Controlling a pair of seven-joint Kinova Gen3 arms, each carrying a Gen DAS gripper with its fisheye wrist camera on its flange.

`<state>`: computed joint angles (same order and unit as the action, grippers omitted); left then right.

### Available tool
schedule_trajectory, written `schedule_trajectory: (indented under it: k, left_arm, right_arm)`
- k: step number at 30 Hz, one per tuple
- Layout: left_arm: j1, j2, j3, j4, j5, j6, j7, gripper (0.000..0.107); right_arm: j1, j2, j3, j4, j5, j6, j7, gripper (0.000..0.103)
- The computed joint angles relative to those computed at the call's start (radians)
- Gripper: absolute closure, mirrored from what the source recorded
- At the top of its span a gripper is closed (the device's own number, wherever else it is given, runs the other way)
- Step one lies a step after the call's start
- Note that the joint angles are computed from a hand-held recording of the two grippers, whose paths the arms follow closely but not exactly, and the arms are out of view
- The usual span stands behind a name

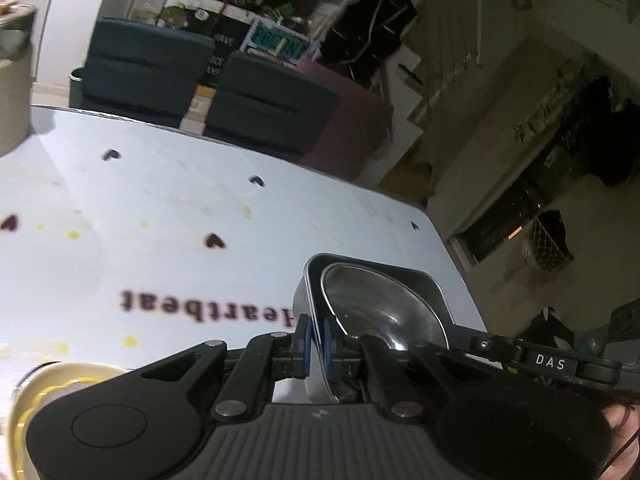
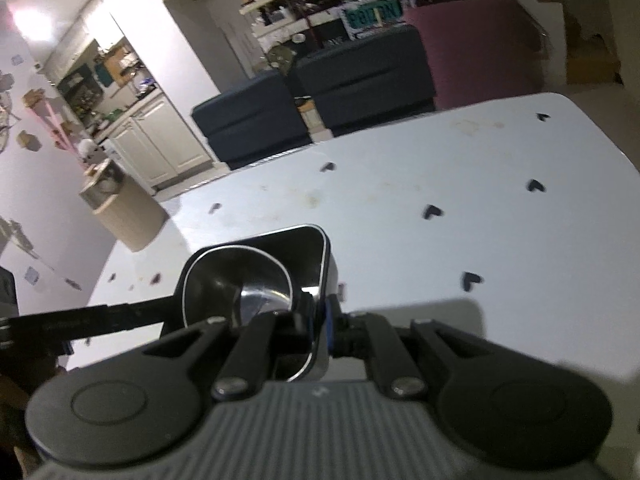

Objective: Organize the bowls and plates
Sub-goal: 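Lift and carry the nested tin with both tools toward the cream bowl stack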

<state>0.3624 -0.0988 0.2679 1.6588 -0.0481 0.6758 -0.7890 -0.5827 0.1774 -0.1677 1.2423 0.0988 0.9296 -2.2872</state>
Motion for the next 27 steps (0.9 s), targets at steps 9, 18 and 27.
schedule_trajectory:
  k: [9,18,27]
  left_arm:
    - [-0.072,-0.162,-0.020,0.089,0.022,0.061,-0.009,0.101]
    - [-0.159,-0.299,-0.038,0.144,0.067,0.136,-0.051,0.101]
    - [-0.194,-0.369,-0.057,0.182,0.122,0.202,-0.120,0.101]
  right_arm:
    - [-0.056,0.091,-0.013,-0.116,-0.024,0.002,0.048,0.096]
    - [-0.127,0.178,-0.003,-0.216,-0.047,0.022,0.090,0.095]
    - [-0.174,0.198,0.002,-0.236,-0.060,0.055,0.077,0.095]
